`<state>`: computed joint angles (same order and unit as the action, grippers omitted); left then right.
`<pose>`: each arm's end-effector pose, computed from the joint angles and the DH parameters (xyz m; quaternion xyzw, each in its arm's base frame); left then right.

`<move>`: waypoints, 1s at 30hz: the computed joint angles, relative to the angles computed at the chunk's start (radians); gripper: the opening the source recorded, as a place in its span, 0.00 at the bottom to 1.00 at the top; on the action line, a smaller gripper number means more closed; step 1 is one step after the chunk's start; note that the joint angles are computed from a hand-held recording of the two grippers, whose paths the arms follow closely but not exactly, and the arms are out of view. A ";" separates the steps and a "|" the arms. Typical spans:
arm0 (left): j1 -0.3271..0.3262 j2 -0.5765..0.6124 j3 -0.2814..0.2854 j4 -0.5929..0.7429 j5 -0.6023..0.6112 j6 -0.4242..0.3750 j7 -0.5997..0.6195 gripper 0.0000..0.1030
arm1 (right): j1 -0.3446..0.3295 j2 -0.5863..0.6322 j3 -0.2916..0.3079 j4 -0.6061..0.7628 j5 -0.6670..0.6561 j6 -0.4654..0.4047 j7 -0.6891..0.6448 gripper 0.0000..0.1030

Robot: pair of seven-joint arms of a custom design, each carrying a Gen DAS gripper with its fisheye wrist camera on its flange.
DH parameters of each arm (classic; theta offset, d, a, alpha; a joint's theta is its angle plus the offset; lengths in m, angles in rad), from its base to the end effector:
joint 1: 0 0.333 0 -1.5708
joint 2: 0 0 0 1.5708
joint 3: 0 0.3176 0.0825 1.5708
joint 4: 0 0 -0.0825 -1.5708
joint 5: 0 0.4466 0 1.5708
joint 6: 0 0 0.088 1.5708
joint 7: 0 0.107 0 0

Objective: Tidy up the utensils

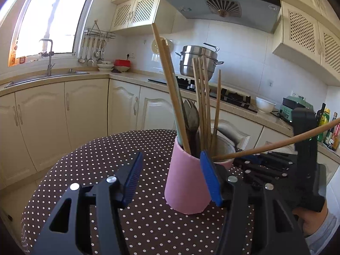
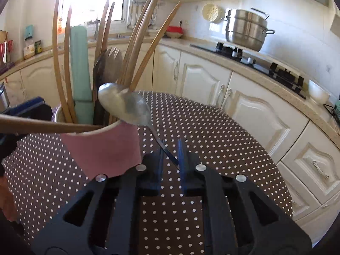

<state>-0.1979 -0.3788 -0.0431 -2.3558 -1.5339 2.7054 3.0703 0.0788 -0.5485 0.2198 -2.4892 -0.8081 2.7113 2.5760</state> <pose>0.5185 -0.0931 0.5064 -0.4233 0.7145 -0.5267 0.1813 0.4570 0.1748 0.5274 -0.6035 0.6476 -0.3776 0.2719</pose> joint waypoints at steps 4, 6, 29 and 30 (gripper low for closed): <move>-0.002 0.002 -0.001 0.006 0.005 0.002 -0.016 0.54 | -0.049 -0.049 0.000 -0.029 -0.016 0.081 0.097 0.03; -0.002 0.002 -0.002 0.006 0.008 0.004 -0.020 0.54 | -0.057 -0.075 -0.019 -0.044 0.006 0.135 0.119 0.02; 0.003 0.037 -0.008 0.094 -0.028 0.032 -0.038 0.54 | -0.203 -0.074 0.102 0.049 0.235 0.437 -0.009 0.02; 0.002 0.037 -0.009 0.096 -0.034 0.034 -0.034 0.54 | -0.201 -0.068 0.104 0.050 0.242 0.428 -0.018 0.02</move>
